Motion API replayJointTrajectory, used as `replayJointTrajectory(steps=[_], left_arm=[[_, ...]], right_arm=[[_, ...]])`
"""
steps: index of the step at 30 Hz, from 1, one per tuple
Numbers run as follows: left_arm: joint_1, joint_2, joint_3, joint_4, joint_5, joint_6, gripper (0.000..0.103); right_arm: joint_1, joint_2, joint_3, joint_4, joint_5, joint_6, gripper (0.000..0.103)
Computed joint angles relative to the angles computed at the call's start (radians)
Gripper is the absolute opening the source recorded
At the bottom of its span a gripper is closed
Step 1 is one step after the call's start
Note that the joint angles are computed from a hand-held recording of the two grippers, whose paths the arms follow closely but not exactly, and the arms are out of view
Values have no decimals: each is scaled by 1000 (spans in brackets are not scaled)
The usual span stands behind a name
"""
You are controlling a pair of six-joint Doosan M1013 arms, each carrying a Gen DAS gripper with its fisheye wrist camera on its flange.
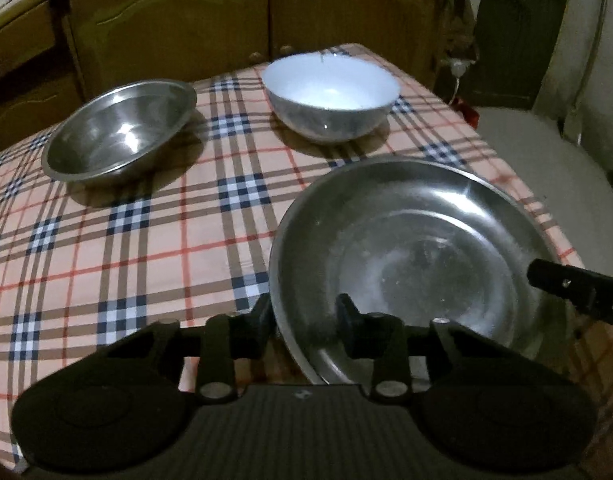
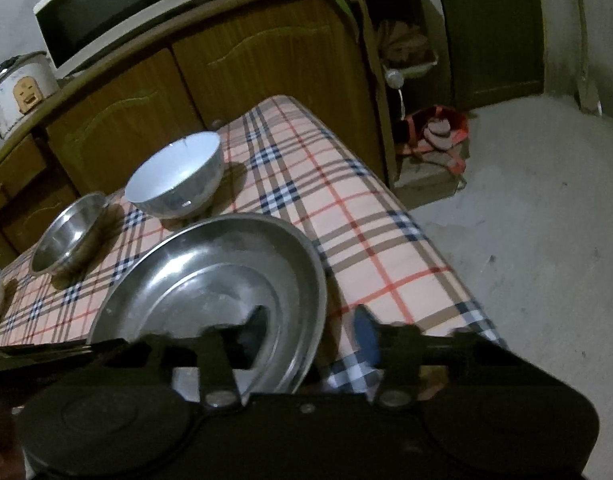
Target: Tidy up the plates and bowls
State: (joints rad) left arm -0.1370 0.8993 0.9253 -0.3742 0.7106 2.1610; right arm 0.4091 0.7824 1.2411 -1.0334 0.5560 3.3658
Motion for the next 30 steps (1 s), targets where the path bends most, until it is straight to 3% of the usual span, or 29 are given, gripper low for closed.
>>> replayJointTrajectory(steps=[1,5,16,30], left_arm=[[1,2,-3,-7,0,4,27],[7,6,-13,-32,11,4,20],[15,-76,89,-171,-59,137,18],[39,-206,265,-329,-169,328,19]], right_arm=[[-1,3,-5,14,0,-9,28],[8,8,-12,10,40,2,17],[47,-58,69,-196,103,215,17],[120,-133,140,-337,194,334,17]])
